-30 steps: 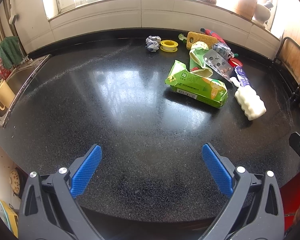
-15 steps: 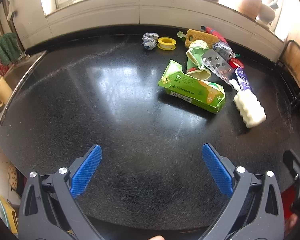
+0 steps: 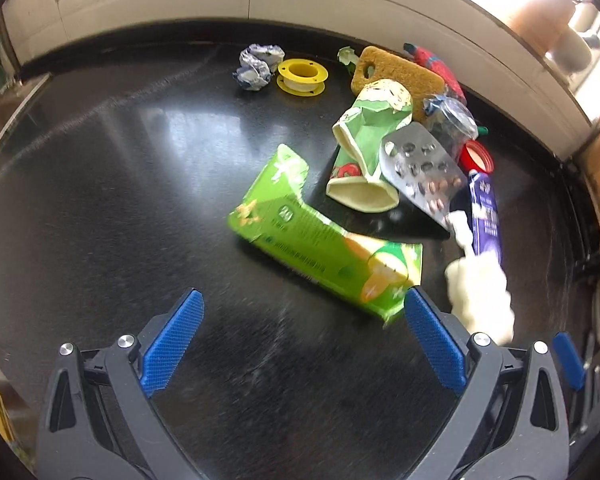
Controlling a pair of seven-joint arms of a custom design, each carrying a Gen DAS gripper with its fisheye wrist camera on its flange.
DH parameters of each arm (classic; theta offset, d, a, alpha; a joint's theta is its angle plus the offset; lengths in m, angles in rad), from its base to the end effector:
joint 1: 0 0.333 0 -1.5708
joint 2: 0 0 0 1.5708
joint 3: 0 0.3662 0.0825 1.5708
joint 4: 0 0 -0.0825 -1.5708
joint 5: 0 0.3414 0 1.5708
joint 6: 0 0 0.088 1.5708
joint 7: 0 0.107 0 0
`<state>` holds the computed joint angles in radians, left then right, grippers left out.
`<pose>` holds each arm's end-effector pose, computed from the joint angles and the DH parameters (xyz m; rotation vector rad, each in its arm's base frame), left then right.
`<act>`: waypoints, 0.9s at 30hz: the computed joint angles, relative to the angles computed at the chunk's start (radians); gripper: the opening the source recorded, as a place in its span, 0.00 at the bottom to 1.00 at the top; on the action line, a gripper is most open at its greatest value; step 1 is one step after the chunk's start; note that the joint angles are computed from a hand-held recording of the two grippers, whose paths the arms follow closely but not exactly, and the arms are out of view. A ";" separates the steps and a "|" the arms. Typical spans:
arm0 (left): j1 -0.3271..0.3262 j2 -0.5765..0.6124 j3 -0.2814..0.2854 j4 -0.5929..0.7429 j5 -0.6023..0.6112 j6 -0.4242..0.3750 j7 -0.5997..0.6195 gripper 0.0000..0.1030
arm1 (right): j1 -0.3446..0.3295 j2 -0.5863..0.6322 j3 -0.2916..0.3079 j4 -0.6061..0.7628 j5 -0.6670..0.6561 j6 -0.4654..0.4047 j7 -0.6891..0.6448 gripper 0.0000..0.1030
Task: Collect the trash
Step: 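Grasp the green snack box with the left tool while the right tool grasps the white foam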
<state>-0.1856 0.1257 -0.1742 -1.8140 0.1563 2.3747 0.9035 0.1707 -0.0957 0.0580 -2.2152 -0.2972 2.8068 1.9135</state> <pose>0.5647 -0.2040 0.5810 -2.2395 1.7846 -0.5695 0.4994 0.1319 0.5689 -1.9267 1.6843 -0.6637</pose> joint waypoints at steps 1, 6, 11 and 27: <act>-0.003 0.030 0.000 0.036 -0.002 -0.020 -0.012 0.95 | 0.002 0.019 -0.003 0.011 0.010 0.009 -0.013 0.95; -0.003 0.116 0.003 0.135 -0.067 -0.061 -0.037 0.95 | 0.019 0.087 -0.015 0.063 0.072 -0.003 -0.077 0.94; -0.014 0.160 0.016 0.176 -0.047 -0.047 -0.065 0.95 | 0.031 0.129 -0.023 0.094 0.066 -0.030 -0.085 0.78; 0.012 0.115 -0.008 0.070 -0.146 0.114 0.075 0.49 | 0.040 0.119 -0.028 0.070 0.127 -0.020 -0.148 0.23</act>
<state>-0.1738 0.2407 -0.1824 -1.7438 0.0102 2.4888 0.9785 0.2107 0.0228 0.0297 -2.1457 -0.1706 2.7870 1.7651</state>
